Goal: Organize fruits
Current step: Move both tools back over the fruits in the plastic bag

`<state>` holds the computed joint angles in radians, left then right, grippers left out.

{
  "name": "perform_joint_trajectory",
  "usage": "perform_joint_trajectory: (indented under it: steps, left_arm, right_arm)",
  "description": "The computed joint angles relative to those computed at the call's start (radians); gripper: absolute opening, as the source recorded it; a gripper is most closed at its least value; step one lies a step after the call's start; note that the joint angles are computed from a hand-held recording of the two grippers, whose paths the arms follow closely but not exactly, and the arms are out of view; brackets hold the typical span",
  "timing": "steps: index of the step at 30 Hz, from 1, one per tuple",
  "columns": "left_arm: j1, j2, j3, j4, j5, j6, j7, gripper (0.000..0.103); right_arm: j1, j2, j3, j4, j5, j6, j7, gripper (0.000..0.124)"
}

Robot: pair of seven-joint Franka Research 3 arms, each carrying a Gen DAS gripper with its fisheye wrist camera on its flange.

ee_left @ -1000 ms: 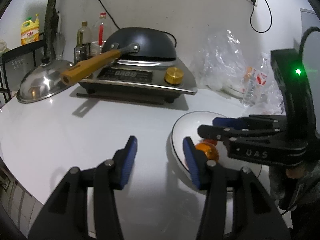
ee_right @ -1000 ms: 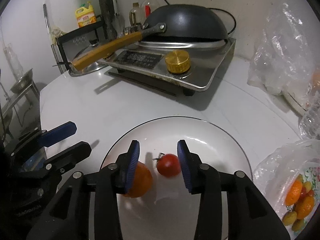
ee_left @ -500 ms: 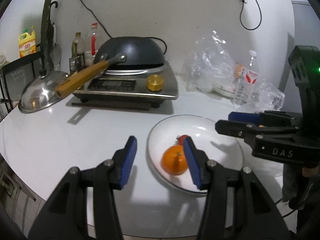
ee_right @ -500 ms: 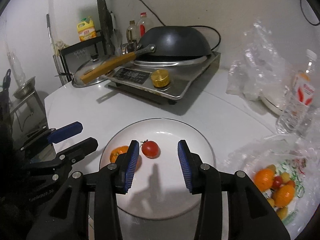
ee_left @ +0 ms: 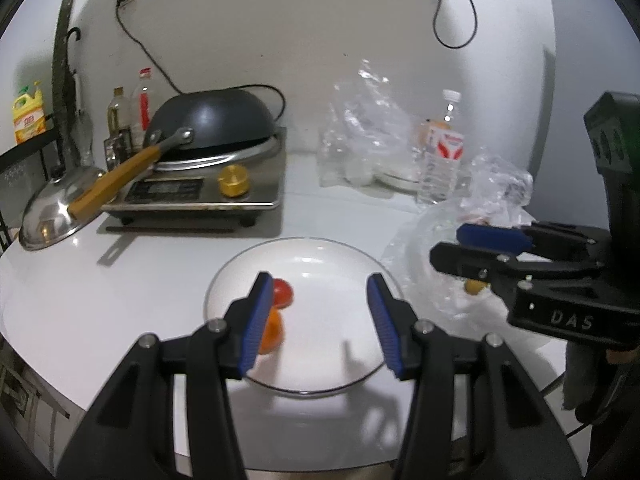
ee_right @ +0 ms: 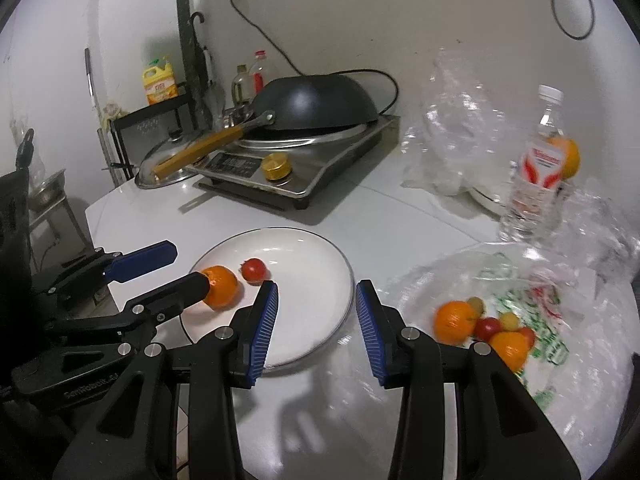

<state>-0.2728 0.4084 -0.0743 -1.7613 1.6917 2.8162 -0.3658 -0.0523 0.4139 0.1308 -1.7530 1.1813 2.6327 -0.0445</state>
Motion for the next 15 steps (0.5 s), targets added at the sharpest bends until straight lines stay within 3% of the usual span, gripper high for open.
perform_joint_trajectory:
  steps: [7, 11, 15]
  left_arm:
    - [-0.037, 0.038, -0.004, 0.059, -0.054, -0.005, 0.077, 0.051]
    - [-0.064, 0.057, 0.003, 0.092, -0.080, -0.002, 0.118, 0.065]
    - [-0.094, 0.079, 0.013, 0.131, -0.084, 0.000, 0.135, 0.067]
  right_arm:
    - [-0.036, -0.015, -0.015, -0.015, 0.037, -0.016, -0.030, 0.043]
    - [-0.053, -0.018, -0.027, -0.016, 0.057, -0.027, -0.041, 0.043]
    - [-0.072, -0.019, -0.037, -0.014, 0.082, -0.039, -0.062, 0.043]
